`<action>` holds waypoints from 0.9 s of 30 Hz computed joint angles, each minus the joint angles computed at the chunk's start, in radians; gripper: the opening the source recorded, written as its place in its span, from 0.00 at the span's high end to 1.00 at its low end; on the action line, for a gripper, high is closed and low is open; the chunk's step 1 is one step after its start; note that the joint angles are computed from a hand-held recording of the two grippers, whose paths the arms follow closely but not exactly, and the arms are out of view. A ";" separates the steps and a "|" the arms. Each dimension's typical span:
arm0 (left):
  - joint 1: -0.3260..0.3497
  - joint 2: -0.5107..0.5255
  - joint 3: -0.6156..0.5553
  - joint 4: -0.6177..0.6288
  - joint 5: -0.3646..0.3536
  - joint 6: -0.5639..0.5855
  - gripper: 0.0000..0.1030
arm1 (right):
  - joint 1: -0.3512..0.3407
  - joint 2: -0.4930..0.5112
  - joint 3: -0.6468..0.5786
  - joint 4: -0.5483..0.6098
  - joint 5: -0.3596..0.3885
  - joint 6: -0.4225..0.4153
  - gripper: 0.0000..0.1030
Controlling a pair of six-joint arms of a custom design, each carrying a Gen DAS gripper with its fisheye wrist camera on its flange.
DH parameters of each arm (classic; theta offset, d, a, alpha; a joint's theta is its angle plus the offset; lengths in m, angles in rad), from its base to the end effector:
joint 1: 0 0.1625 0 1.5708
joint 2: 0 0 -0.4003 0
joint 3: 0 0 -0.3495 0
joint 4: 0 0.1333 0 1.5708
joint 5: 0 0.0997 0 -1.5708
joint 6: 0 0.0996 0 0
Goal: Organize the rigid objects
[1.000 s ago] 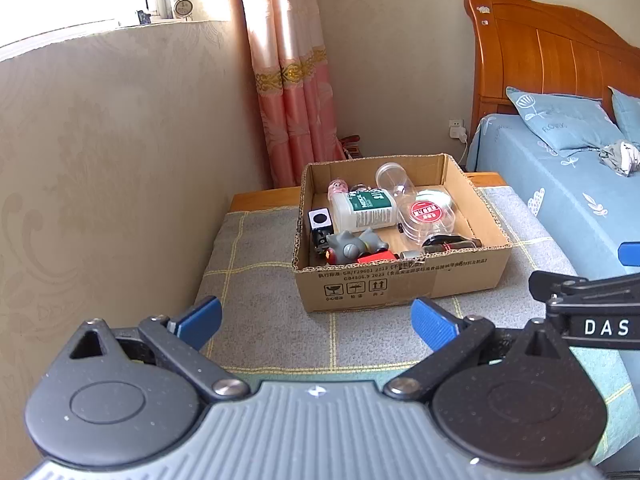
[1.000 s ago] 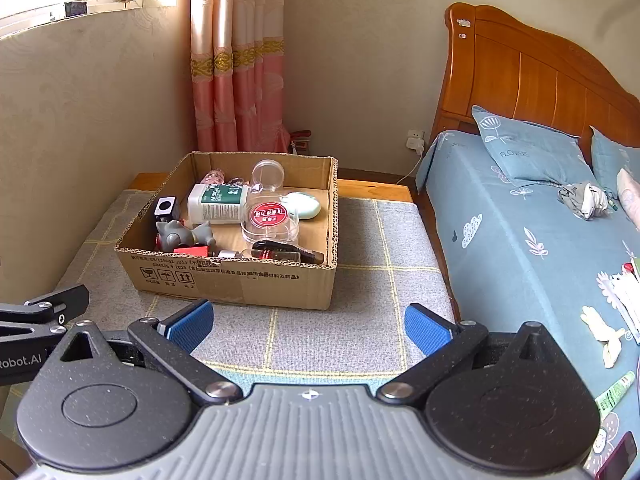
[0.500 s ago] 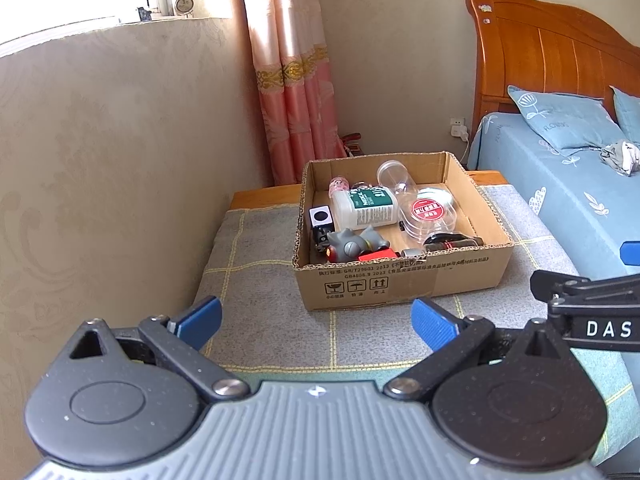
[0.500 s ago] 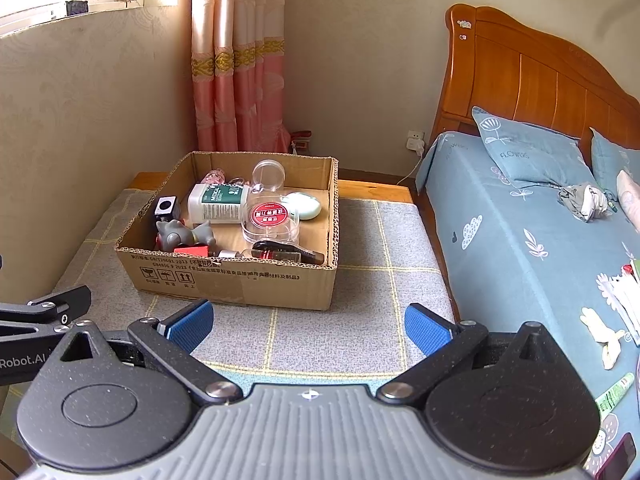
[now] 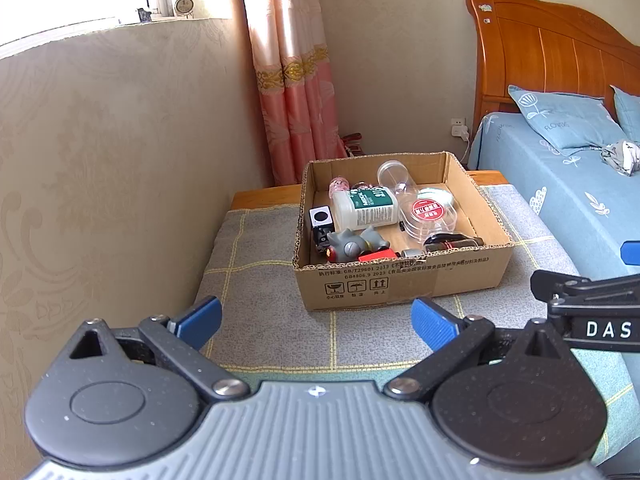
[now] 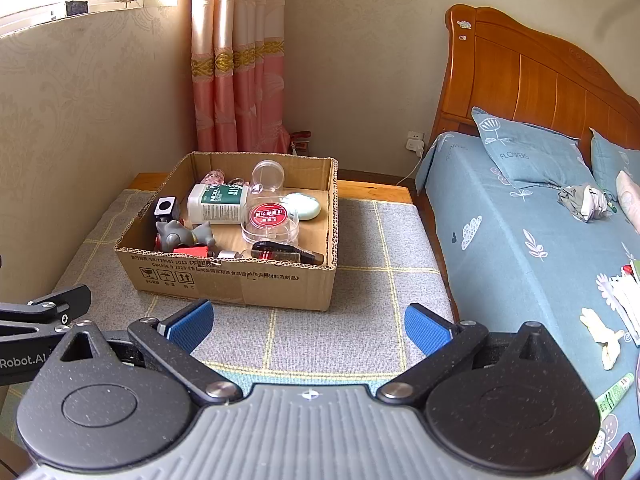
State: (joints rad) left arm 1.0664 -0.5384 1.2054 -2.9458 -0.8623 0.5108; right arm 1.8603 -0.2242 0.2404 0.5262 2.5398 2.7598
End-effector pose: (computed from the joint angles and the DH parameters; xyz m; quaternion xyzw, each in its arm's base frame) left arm -0.1857 -0.7464 0.1589 0.3225 0.8273 -0.3241 0.3264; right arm 0.2593 -0.6913 0.1313 0.0375 -0.8029 0.4161 0.4252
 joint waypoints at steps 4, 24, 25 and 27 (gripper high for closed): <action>-0.001 0.000 0.002 -0.003 0.001 0.000 0.02 | 0.000 0.000 0.001 -0.001 0.001 -0.001 0.00; -0.002 -0.005 0.010 -0.006 0.008 -0.011 0.02 | 0.003 -0.012 0.031 -0.015 0.001 -0.004 0.00; -0.002 -0.006 0.010 -0.006 0.007 -0.011 0.02 | 0.003 -0.013 0.032 -0.015 0.000 -0.004 0.00; -0.002 -0.006 0.010 -0.005 0.006 -0.011 0.02 | 0.003 -0.017 0.041 -0.022 0.001 -0.007 0.00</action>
